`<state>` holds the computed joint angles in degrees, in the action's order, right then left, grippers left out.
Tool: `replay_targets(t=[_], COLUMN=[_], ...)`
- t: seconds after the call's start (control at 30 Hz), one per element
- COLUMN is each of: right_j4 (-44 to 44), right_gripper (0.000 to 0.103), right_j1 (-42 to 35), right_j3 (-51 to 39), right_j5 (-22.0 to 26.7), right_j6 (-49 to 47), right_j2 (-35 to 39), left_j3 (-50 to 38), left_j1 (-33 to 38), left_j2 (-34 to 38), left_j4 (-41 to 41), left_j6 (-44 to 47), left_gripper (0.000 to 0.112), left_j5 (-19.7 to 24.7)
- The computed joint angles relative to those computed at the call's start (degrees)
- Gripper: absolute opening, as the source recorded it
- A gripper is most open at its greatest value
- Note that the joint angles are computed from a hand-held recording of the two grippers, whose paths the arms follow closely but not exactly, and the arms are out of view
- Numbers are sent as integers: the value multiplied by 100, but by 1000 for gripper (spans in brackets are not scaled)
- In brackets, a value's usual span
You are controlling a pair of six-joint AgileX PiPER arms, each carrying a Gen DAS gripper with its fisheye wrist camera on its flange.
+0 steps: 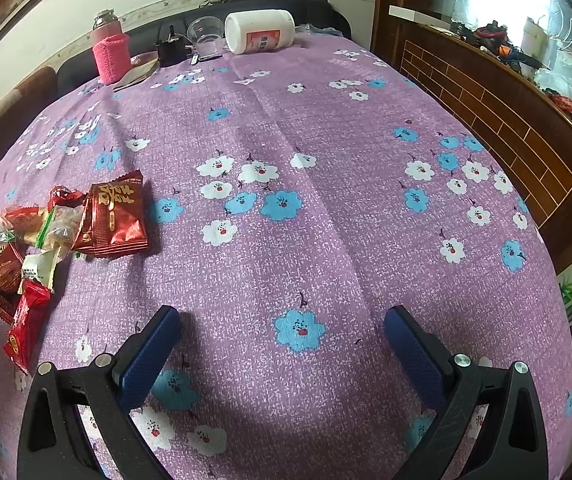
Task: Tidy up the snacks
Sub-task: 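Grasp the white-and-red sachet with the left gripper from the snack pile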
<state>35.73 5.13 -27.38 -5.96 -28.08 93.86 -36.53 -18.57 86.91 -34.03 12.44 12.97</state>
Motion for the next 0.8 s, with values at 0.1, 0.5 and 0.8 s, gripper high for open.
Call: replay_targets(t=[0.1, 0.5, 0.8], right_j4=[13, 38, -8], right_gripper=[102, 102, 102], right_j1=[6, 14, 12], right_j3=[4, 6, 0], right_j5=[-6, -7, -15], right_j6=[-8, -24, 19], right_j2=[0, -2, 13], left_j3=[-136, -632, -131], left_j1=[170, 726, 640], left_j2=[279, 818, 403], left_j4=[-601, -502, -419], left_j6=[962, 1579, 2085], left_gripper=[76, 76, 76], left_j5=[160, 766, 1091])
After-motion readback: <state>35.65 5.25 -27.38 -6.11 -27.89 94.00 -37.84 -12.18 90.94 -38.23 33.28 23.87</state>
